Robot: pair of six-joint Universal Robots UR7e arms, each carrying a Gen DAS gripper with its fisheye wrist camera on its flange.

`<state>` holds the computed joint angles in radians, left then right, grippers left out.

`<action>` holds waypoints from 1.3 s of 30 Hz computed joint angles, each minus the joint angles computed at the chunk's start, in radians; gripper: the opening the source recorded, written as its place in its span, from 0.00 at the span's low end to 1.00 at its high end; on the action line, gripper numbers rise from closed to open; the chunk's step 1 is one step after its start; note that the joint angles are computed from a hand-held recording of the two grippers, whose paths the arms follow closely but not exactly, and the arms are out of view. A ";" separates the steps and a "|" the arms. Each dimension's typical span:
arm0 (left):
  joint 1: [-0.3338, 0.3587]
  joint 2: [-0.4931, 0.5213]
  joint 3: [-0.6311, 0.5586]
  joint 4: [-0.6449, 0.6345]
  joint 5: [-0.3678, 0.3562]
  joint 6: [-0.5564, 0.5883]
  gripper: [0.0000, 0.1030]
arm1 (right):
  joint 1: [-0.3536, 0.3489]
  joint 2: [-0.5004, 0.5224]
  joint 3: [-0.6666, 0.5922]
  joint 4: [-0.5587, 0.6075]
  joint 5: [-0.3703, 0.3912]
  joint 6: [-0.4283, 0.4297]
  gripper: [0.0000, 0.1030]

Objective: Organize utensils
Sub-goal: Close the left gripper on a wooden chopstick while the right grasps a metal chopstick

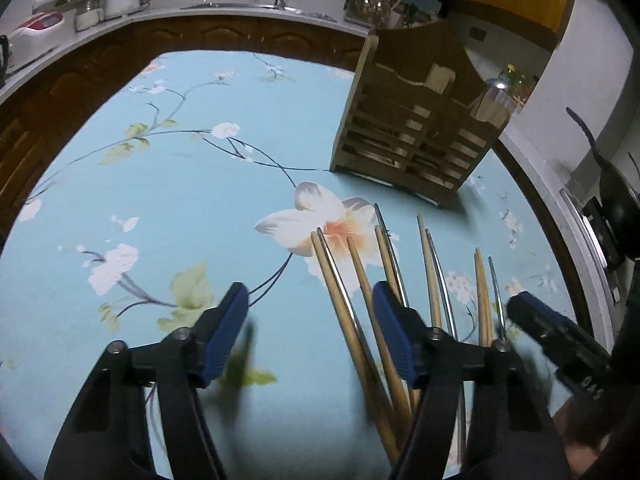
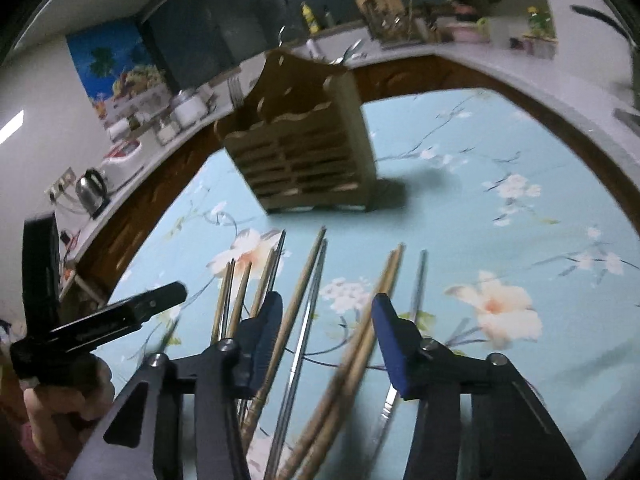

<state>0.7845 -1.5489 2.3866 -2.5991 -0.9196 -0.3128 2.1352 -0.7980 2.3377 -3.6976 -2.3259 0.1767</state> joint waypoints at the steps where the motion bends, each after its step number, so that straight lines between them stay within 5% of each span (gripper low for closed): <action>1: 0.005 0.013 -0.006 -0.002 -0.001 0.005 0.57 | -0.008 0.003 -0.006 0.015 0.005 -0.001 0.40; 6: 0.050 0.098 -0.046 -0.007 -0.003 0.023 0.41 | -0.039 0.006 -0.018 0.040 0.023 0.009 0.37; 16: 0.026 0.095 -0.025 0.004 0.066 0.118 0.35 | -0.074 0.011 -0.057 0.115 0.036 -0.003 0.31; 28: 0.053 0.140 -0.061 -0.022 0.036 0.160 0.30 | -0.085 0.057 -0.192 0.308 -0.051 -0.052 0.19; 33: 0.063 0.163 -0.063 -0.076 0.020 0.198 0.11 | -0.087 0.093 -0.255 0.339 -0.088 -0.102 0.20; 39: 0.084 0.161 -0.074 -0.084 -0.026 0.207 0.04 | -0.089 0.078 -0.228 0.314 -0.069 -0.088 0.06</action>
